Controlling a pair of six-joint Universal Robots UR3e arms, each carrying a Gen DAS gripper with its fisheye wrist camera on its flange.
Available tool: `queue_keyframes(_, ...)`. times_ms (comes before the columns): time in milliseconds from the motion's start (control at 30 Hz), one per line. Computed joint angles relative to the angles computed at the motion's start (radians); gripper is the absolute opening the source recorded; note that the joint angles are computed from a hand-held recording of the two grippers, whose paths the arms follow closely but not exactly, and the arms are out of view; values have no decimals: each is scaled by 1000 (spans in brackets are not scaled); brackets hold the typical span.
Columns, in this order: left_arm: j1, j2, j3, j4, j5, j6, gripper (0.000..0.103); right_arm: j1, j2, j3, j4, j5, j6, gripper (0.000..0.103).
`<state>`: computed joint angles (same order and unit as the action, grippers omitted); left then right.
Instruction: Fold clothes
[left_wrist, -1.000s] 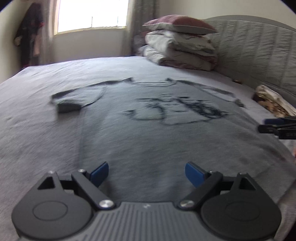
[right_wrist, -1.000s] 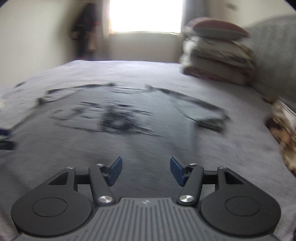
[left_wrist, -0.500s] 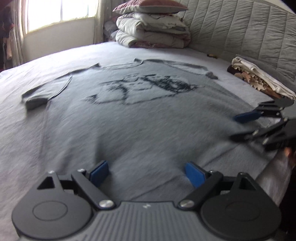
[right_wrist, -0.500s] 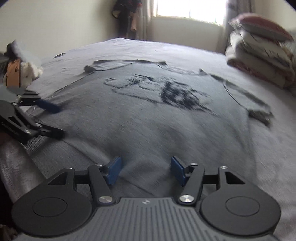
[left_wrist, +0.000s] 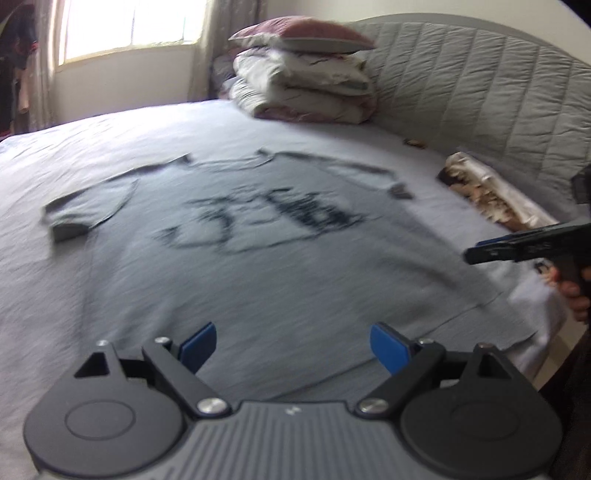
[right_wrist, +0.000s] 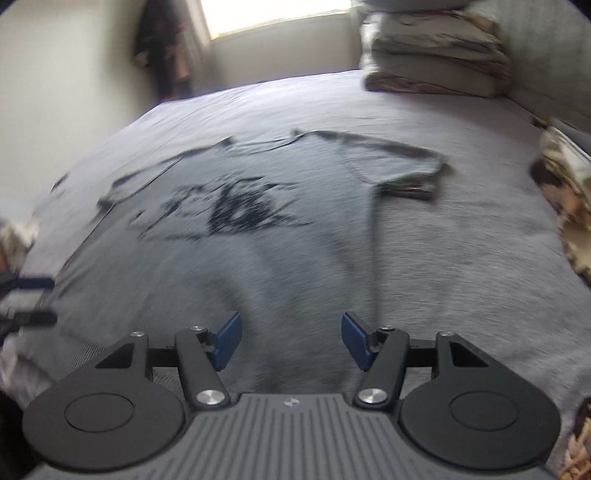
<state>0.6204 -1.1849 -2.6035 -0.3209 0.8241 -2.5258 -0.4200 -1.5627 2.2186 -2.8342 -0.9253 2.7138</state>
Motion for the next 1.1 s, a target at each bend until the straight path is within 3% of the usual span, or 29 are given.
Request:
queue_keyframes(133, -207, -193, 73, 203, 50, -164, 91, -60, -10, -39, 132, 15, 23, 60)
queue_keyframes(200, -304, -286, 117, 286, 81, -220, 91, -88, -25, -65, 244, 27, 13, 46)
queue_keyframes(400, -513, -506, 256, 413, 129, -322, 83, -177, -65, -102, 559, 65, -82, 33)
queue_keyframes(500, -577, -580, 324, 410, 124, -342, 76, -221, -69, -115, 699, 95, -117, 25)
queue_keyframes(633, -640, -650, 396, 393, 113, -356, 72, -259, -64, -137, 846, 128, -177, 24)
queue_keyframes(800, -698, -676, 456, 344, 104, -358, 70, -302, -66, -171, 975, 147, -221, 8)
queue_keyframes(1100, -783, -711, 632, 140, 151, -384, 57, -290, -42, -266, 1113, 223, -285, 7)
